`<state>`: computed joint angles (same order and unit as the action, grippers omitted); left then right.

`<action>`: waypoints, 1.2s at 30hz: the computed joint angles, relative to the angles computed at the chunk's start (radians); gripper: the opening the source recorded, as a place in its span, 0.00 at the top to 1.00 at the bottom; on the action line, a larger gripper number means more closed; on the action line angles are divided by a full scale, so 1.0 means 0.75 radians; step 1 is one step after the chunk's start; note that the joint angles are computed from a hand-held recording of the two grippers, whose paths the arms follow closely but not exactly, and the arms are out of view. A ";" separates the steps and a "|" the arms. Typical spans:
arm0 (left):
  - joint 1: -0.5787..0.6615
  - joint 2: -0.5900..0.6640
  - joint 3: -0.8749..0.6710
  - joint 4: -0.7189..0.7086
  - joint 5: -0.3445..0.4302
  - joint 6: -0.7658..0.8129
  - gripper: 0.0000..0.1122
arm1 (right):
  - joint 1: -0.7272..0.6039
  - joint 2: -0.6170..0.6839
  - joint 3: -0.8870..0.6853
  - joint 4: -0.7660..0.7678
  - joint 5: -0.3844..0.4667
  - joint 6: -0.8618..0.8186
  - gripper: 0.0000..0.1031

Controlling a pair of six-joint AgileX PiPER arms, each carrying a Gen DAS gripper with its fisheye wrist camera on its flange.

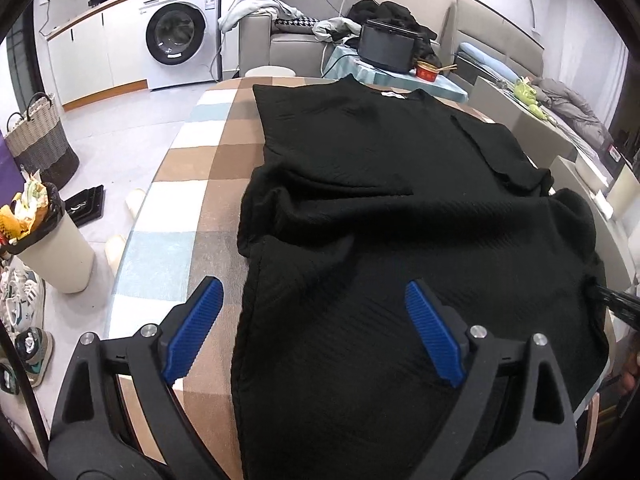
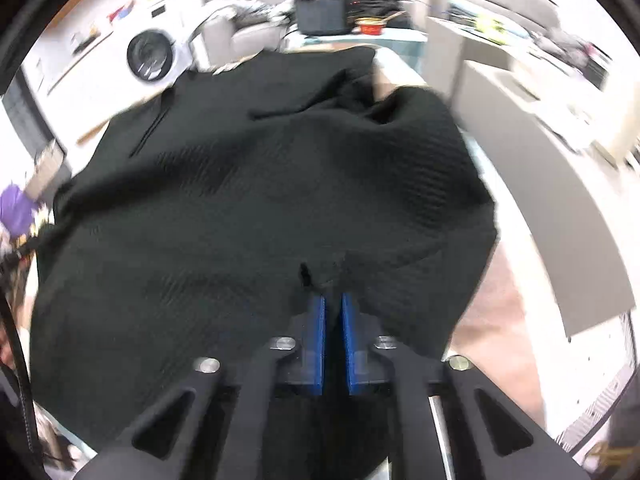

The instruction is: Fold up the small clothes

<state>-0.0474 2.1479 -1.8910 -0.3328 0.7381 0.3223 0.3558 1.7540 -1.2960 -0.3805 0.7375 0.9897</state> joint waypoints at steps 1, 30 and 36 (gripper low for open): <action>0.001 0.018 -0.032 0.007 0.008 -0.008 0.19 | -0.027 -0.077 0.083 0.040 -0.047 -0.008 0.93; 0.028 0.021 -0.040 0.180 0.045 -0.248 0.19 | -0.343 -0.741 0.457 0.169 0.209 -0.579 0.32; 0.008 0.021 -0.049 0.208 0.063 -0.268 0.19 | -0.361 -0.750 0.491 0.198 0.194 -0.652 0.31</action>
<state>-0.0411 2.1637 -1.9276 -0.1765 0.7857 0.1214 0.0848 1.1912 -0.9279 -0.2321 0.8829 0.5007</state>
